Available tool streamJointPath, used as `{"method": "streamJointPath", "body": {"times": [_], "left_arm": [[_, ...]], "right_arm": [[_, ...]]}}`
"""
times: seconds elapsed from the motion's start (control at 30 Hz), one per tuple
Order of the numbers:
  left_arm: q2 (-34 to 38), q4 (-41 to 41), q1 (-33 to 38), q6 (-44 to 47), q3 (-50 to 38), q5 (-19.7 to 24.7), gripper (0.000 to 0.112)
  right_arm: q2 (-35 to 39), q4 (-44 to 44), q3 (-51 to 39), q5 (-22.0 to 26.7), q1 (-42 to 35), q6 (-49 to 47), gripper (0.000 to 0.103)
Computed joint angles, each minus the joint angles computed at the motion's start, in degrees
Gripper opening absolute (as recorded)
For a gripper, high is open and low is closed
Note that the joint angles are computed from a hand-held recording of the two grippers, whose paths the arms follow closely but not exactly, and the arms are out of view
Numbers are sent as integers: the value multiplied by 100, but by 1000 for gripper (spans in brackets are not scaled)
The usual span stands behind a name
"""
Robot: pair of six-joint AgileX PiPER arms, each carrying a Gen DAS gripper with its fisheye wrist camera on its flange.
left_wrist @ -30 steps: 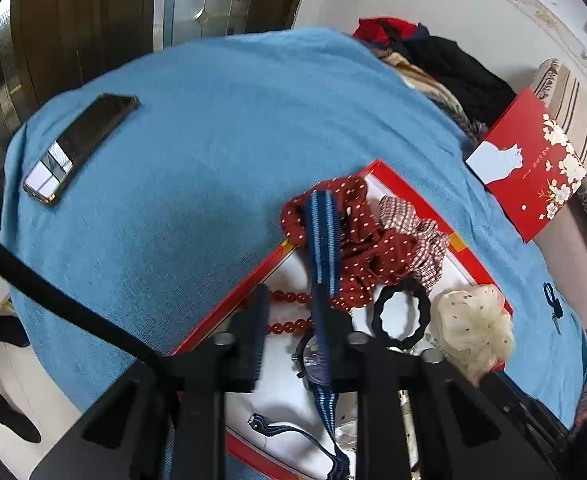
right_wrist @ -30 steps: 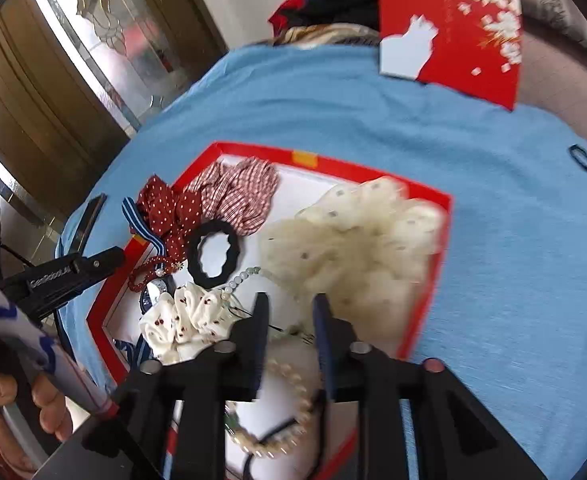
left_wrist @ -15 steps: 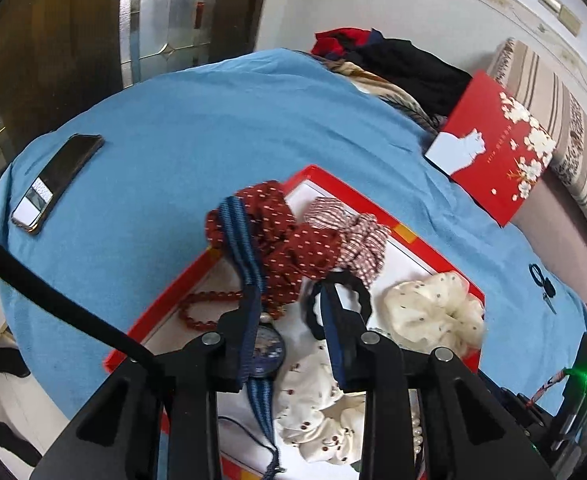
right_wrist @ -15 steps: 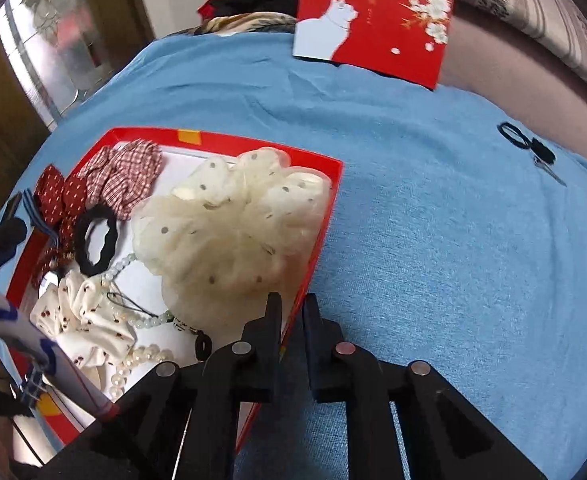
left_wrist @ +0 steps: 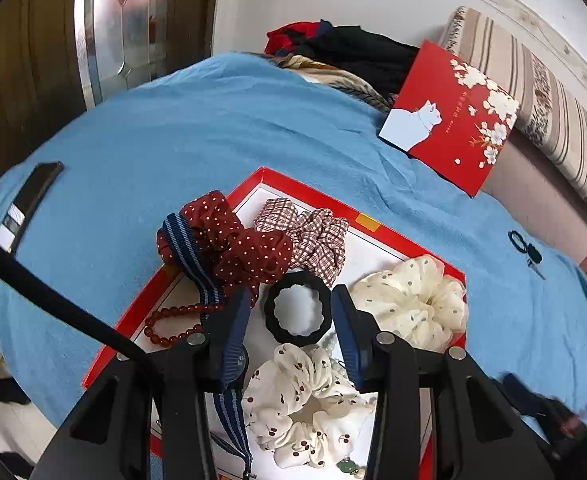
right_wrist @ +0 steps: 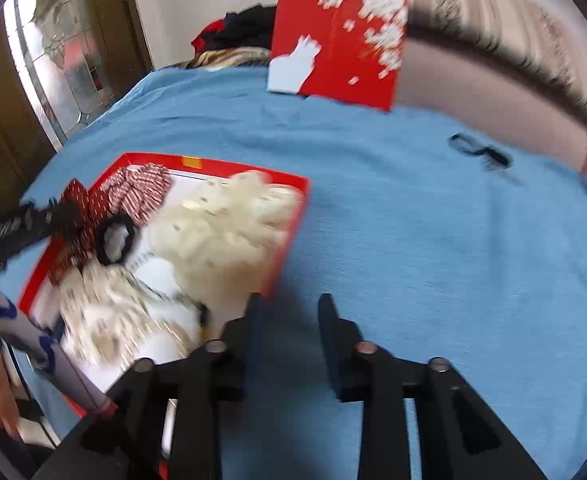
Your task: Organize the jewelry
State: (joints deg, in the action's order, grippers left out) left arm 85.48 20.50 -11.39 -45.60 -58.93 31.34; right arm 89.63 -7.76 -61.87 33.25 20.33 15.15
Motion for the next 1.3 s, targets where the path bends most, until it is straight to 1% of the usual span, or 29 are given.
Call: {"method": "streamJointPath", "body": {"times": [0.1, 0.2, 0.27, 0.33, 0.4, 0.47, 0.5, 0.57, 0.67, 0.7, 0.73, 0.77, 0.83, 0.93, 1.03, 1.1, 1.2, 1.3], "left_arm": [[-56, 410, -214, -395, 135, 27, 42], [-185, 740, -515, -845, 295, 117, 42], [-363, 1111, -856, -1339, 486, 175, 42], [-631, 1628, -1371, -2040, 764, 387, 44], [-917, 1901, -1906, -2562, 1023, 648, 48], [-1172, 2164, -2613, -3191, 1241, 963, 51], [-1194, 2258, -2888, -3409, 1254, 1106, 53], [-1239, 2523, -3559, -3945, 1317, 1458, 55], [-1004, 2805, -4461, -4715, 1256, 1863, 57], [-882, 2793, -4617, -4813, 1184, 1915, 57], [-773, 2745, -4732, -4844, 1118, 1929, 57], [-669, 2681, -4833, -4847, 1045, 1939, 57], [-413, 2579, -5020, -4749, 798, 2030, 57], [-180, 2645, -5278, -4705, 496, 2255, 57], [-35, 2701, -5442, -4740, 360, 2365, 59], [30, 2645, -5479, -4754, 366, 2355, 61], [83, 2504, -5486, -4765, 411, 2272, 61], [61, 2186, -5432, -4545, 371, 2231, 61]], "right_arm": [[-866, -660, 868, -67, -122, 343, 33], [-1645, -885, 1672, -187, -477, 415, 37], [-2022, -1029, 2099, -285, -776, 386, 40], [-2315, -1179, 2433, -348, -1111, 235, 40], [-2494, -996, 2633, -447, -1569, -316, 40], [-2632, -697, 2763, -594, -2080, -1021, 40], [-2709, -510, 2830, -686, -2336, -1392, 40], [-2832, -184, 2965, -877, -2733, -1927, 46], [-2879, 848, 3163, -1119, -3353, -3058, 49], [-2818, 1097, 3172, -1121, -3488, -3308, 49], [-2732, 1497, 3130, -1043, -3660, -3716, 49], [-2724, 1728, 3101, -964, -3727, -3924, 49], [-2857, 2285, 3073, -863, -3945, -4555, 49], [-3038, 2675, 3056, -848, -4149, -5028, 49], [-2996, 3341, 2931, -574, -4531, -5625, 50], [-2975, 3463, 2937, -499, -4631, -5718, 51], [-2959, 3337, 2980, -524, -4592, -5612, 51], [-2892, 3133, 2988, -641, -4412, -5404, 51]]}}
